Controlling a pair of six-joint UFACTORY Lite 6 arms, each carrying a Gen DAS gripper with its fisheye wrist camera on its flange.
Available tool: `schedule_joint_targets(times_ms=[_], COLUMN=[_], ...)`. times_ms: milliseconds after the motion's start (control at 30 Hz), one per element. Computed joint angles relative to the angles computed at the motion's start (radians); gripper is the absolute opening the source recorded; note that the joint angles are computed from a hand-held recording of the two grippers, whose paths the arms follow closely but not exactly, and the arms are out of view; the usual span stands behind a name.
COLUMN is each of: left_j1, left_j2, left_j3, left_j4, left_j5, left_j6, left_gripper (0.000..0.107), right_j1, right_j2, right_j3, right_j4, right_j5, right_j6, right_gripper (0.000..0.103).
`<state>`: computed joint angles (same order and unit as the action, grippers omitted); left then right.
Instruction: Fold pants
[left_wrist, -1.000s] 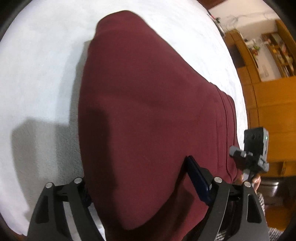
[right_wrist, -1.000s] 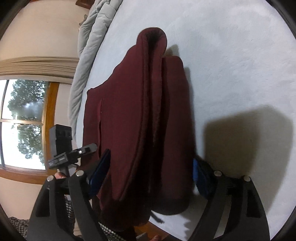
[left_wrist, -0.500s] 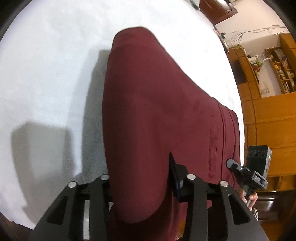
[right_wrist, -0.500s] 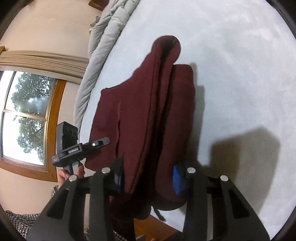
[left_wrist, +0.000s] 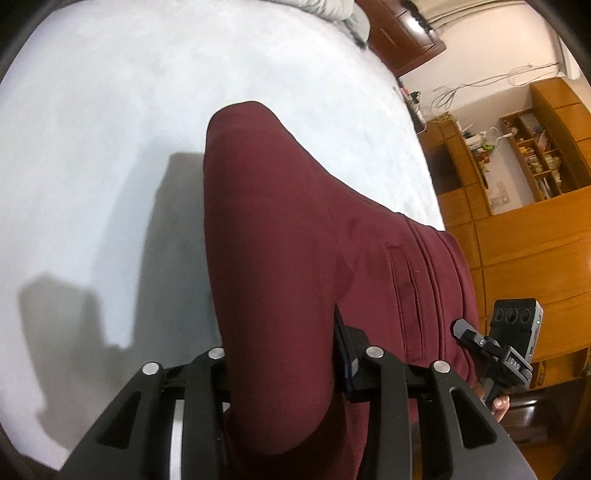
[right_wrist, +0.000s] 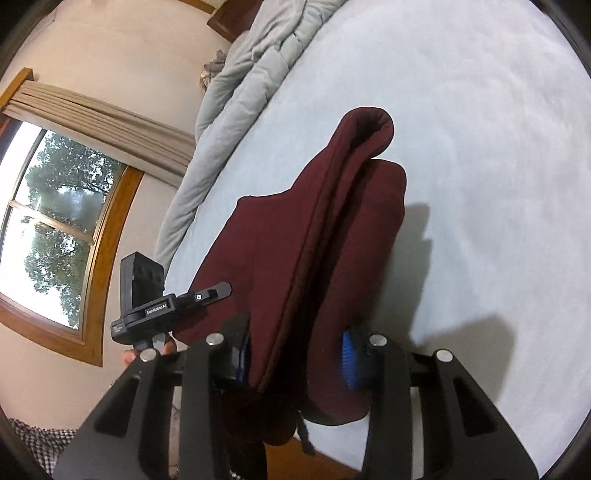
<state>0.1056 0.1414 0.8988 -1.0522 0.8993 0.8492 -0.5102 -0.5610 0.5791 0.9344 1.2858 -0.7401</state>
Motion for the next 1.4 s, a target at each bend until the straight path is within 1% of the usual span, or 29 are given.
schedule_joint_targets(times_ms=[100, 233, 333, 467, 567, 633, 667, 733, 800, 867, 933, 967, 1067, 1133, 1200, 1267, 1333, 1367, 1400], left_j1=[-0.057, -0.110, -0.150, -0.168, -0.180, -0.199, -0.195, -0.182, -0.179, -0.174, -0.162, -0.153, -0.131, -0.102, -0.096, -0.103, -0.115, -0.119, -0.124], left_j2=[0.074, 0.201, 0.324, 0.455, 0.529, 0.553, 0.558, 0.561, 0.555, 0.538, 0.520, 0.517, 0.455, 0.394, 0.320, 0.233, 0.149, 0.099, 0.062], left_j3=[0.115, 0.285, 0.433, 0.565, 0.616, 0.609, 0.587, 0.551, 0.517, 0.482, 0.458, 0.459, 0.404, 0.340, 0.275, 0.215, 0.173, 0.154, 0.143], left_j4=[-0.025, -0.016, 0.006, 0.045, 0.083, 0.093, 0.064, 0.015, -0.009, -0.029, -0.023, -0.006, 0.015, 0.035, 0.054, 0.092, 0.126, 0.122, 0.115], left_j5=[-0.029, -0.080, -0.127, -0.155, -0.168, -0.198, -0.208, -0.215, -0.230, -0.243, -0.236, -0.233, -0.223, -0.228, -0.245, -0.274, -0.304, -0.305, -0.301], left_j6=[-0.037, -0.085, -0.125, -0.156, -0.181, -0.188, -0.152, -0.084, -0.035, -0.002, -0.007, -0.018, -0.012, 0.013, 0.014, -0.029, -0.082, -0.085, -0.086], left_gripper=[0.035, 0.035, 0.035, 0.035, 0.035, 0.037, 0.040, 0.044, 0.051, 0.057, 0.063, 0.068, 0.069, 0.069, 0.069, 0.067, 0.066, 0.066, 0.066], right_j1=[0.003, 0.048, 0.057, 0.074, 0.086, 0.092, 0.079, 0.051, 0.039, 0.018, -0.008, -0.023, -0.069, -0.105, -0.154, -0.147, -0.141, -0.143, -0.129], right_j2=[0.127, 0.345, 0.496, 0.662, 0.765, 0.813, 0.830, 0.851, 0.844, 0.819, 0.798, 0.778, 0.686, 0.595, 0.493, 0.400, 0.296, 0.253, 0.236], right_j3=[0.112, 0.272, 0.361, 0.428, 0.442, 0.434, 0.417, 0.386, 0.353, 0.310, 0.280, 0.261, 0.204, 0.161, 0.122, 0.110, 0.109, 0.114, 0.121], right_j4=[0.006, 0.021, 0.049, 0.088, 0.098, 0.092, 0.106, 0.153, 0.170, 0.178, 0.188, 0.183, 0.147, 0.097, 0.060, 0.013, -0.018, -0.006, 0.006], right_j5=[-0.041, -0.137, -0.189, -0.263, -0.317, -0.365, -0.374, -0.360, -0.378, -0.377, -0.357, -0.350, -0.337, -0.337, -0.313, -0.326, -0.295, -0.255, -0.244], right_j6=[-0.031, -0.068, -0.102, -0.149, -0.166, -0.175, -0.202, -0.266, -0.305, -0.329, -0.337, -0.339, -0.323, -0.289, -0.273, -0.218, -0.184, -0.182, -0.173], right_gripper=[0.036, 0.036, 0.036, 0.036, 0.037, 0.040, 0.043, 0.049, 0.061, 0.068, 0.069, 0.071, 0.071, 0.071, 0.071, 0.071, 0.071, 0.071, 0.071])
